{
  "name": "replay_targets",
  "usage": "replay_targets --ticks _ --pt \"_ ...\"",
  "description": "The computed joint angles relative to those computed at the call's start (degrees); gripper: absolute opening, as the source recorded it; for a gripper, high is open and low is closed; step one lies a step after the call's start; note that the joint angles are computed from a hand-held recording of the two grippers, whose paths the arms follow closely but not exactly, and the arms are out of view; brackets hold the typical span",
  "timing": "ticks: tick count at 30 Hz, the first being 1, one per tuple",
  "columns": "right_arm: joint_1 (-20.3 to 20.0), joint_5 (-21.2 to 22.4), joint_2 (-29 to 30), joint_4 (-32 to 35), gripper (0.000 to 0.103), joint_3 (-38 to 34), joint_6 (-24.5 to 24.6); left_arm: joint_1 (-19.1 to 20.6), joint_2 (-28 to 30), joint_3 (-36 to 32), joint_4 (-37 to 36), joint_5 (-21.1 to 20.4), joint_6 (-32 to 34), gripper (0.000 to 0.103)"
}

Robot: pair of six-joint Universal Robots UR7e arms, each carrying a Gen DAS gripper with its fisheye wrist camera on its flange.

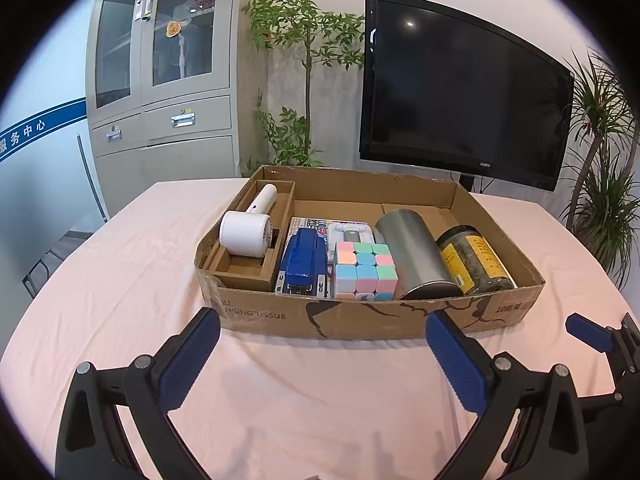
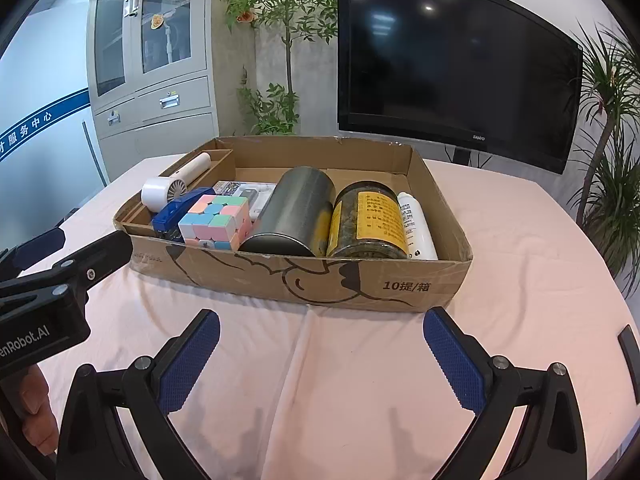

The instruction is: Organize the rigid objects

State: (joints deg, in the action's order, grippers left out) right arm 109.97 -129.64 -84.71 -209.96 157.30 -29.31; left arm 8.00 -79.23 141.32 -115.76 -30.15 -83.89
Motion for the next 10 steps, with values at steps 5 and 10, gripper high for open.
replay_targets --ticks 5,10 --pt "-0.1 -0.2 0.8 -0.6 0.102 -0.2 0.2 0.9 0.4 -0.3 -0.9 0.0 2.1 0.102" --pt "-1.4 1.7 1.7 -0.3 0.102 -1.0 -0.7 2.2 -0.3 0.9 -8.3 1.7 8.9 0.102"
